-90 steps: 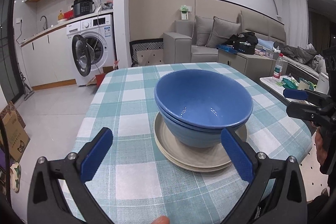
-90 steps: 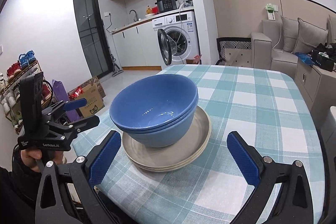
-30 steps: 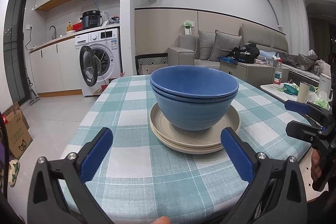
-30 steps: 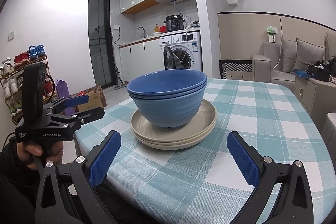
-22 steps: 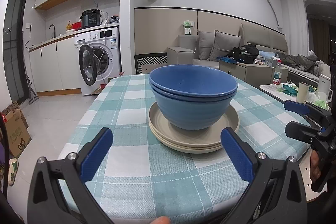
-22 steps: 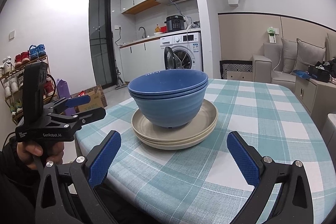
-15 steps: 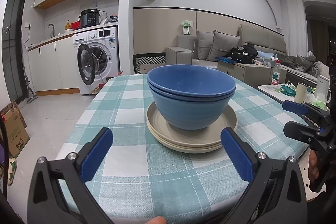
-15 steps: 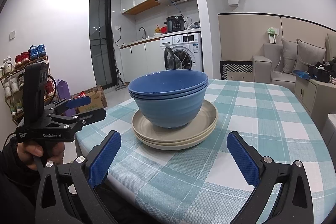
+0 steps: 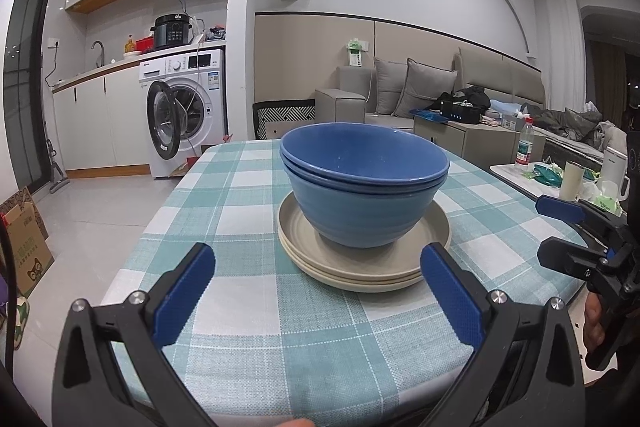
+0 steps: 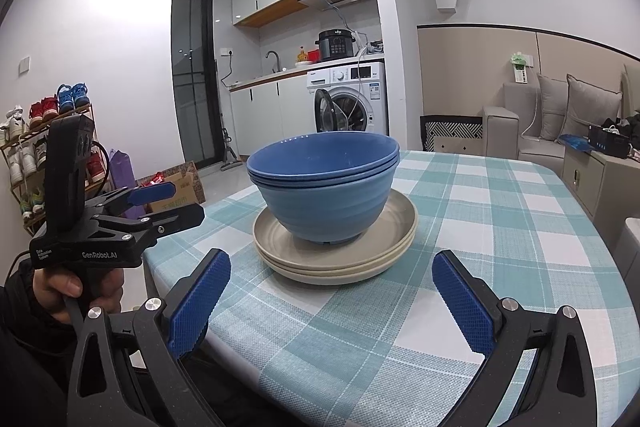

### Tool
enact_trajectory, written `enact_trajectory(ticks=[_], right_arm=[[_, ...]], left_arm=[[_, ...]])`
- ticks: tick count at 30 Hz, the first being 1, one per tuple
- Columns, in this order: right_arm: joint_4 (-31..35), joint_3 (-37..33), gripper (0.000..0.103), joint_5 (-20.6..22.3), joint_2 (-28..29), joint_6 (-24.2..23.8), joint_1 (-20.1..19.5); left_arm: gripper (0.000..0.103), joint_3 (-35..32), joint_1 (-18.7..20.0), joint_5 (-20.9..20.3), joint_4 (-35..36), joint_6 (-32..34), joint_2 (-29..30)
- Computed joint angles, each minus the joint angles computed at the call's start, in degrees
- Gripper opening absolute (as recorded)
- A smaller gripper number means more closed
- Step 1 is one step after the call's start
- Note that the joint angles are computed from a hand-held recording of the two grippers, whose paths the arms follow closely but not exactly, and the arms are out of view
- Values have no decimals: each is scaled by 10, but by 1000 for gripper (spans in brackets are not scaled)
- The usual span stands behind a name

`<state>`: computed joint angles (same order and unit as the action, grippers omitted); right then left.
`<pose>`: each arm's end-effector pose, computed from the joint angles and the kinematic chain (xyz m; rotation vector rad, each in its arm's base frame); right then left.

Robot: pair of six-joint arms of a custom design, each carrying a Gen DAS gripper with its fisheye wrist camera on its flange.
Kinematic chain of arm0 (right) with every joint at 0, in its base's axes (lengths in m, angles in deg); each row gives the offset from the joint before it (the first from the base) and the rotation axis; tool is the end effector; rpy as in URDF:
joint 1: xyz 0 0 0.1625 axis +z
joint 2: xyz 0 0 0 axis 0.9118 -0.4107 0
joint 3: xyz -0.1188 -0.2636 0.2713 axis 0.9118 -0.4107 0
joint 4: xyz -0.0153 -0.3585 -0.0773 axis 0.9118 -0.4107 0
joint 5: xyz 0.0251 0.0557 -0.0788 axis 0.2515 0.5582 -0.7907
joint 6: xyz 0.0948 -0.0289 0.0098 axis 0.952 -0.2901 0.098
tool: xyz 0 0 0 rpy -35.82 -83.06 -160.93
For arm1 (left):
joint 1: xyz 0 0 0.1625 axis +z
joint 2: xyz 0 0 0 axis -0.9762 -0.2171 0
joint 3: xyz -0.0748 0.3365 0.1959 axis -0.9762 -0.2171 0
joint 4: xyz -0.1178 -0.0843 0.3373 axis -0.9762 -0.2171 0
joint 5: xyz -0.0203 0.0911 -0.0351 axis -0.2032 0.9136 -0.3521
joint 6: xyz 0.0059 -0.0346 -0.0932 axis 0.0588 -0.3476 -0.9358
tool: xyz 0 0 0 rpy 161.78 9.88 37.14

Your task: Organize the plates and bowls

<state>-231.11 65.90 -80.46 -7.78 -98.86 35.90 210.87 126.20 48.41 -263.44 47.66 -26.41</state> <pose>0.2322 -0.4637 0.1473 1.2392 -2.4335 1.0997 -0.0800 -0.4079 0.2015 0.6356 2.0984 -1.3373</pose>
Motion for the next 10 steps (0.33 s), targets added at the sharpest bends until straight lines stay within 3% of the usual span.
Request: enact_trajectory(ticks=[10], right_arm=[[1, -2, 103, -1, 3, 1, 1]], left_arm=[[103, 1, 4, -8, 3, -7, -3]])
